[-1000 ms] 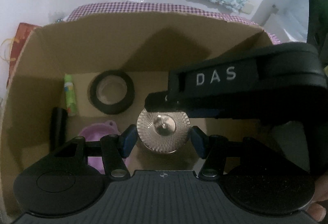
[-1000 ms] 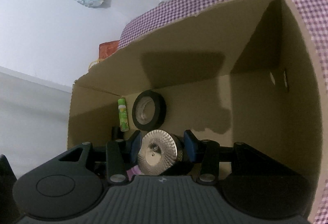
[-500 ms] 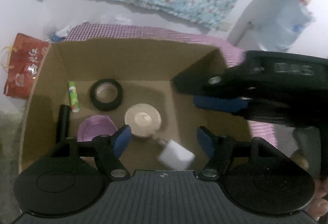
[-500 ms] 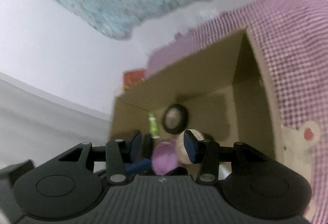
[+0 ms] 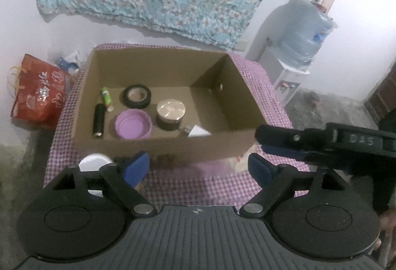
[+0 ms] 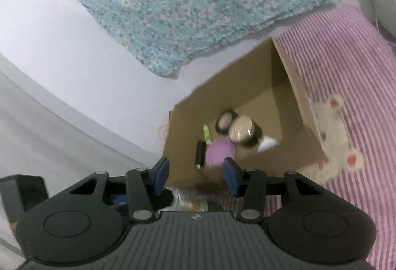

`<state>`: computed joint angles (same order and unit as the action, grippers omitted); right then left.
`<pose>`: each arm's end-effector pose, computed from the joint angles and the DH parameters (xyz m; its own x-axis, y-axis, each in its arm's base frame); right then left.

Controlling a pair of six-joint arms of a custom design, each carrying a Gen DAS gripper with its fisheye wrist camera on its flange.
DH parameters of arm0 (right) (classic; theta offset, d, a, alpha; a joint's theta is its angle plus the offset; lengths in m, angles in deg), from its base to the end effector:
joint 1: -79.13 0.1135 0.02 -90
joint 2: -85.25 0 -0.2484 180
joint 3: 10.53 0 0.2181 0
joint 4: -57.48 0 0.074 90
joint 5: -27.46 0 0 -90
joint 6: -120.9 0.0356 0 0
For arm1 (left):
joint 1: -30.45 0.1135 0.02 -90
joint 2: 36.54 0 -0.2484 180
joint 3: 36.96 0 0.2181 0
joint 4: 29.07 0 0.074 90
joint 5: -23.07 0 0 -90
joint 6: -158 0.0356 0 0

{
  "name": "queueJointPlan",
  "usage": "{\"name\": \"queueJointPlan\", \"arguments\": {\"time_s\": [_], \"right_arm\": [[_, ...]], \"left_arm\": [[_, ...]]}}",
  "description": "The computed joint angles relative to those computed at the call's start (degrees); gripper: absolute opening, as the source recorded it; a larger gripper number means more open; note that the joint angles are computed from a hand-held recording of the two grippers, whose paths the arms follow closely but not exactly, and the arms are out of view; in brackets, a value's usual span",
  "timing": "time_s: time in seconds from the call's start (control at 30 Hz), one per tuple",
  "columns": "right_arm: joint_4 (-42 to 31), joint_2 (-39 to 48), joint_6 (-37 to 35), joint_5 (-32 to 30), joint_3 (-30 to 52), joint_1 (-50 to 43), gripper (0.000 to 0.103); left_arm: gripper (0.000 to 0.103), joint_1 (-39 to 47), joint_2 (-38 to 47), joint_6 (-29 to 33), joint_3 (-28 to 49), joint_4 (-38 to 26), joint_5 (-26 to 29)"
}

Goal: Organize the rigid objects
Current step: 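Move the right gripper to the small green dropper bottle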

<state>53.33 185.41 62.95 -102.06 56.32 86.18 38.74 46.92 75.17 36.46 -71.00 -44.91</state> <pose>0.3214 0.0626 0.1765 -0.8279 0.3101 -0.4674 -0.1848 0.6360 0.7493 0.2715 0.0261 0.2380 -0.7615 0.0060 -0.6481 0.1915 0.9574 -0.2161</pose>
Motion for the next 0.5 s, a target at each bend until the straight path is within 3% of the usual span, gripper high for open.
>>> {"name": "queueJointPlan", "arguments": {"time_s": [0.23, 0.5], "right_arm": [[-0.2, -4.0, -0.7, 1.9, -6.0, 2.0, 0.051], [-6.3, -3.3, -5.8, 6.2, -2.3, 7.9, 0.051]], "left_arm": [[0.09, 5.1, -3.9, 4.4, -7.9, 1.7, 2.2], [0.09, 9.7, -1.1, 6.1, -11.3, 3.9, 6.1]]}}
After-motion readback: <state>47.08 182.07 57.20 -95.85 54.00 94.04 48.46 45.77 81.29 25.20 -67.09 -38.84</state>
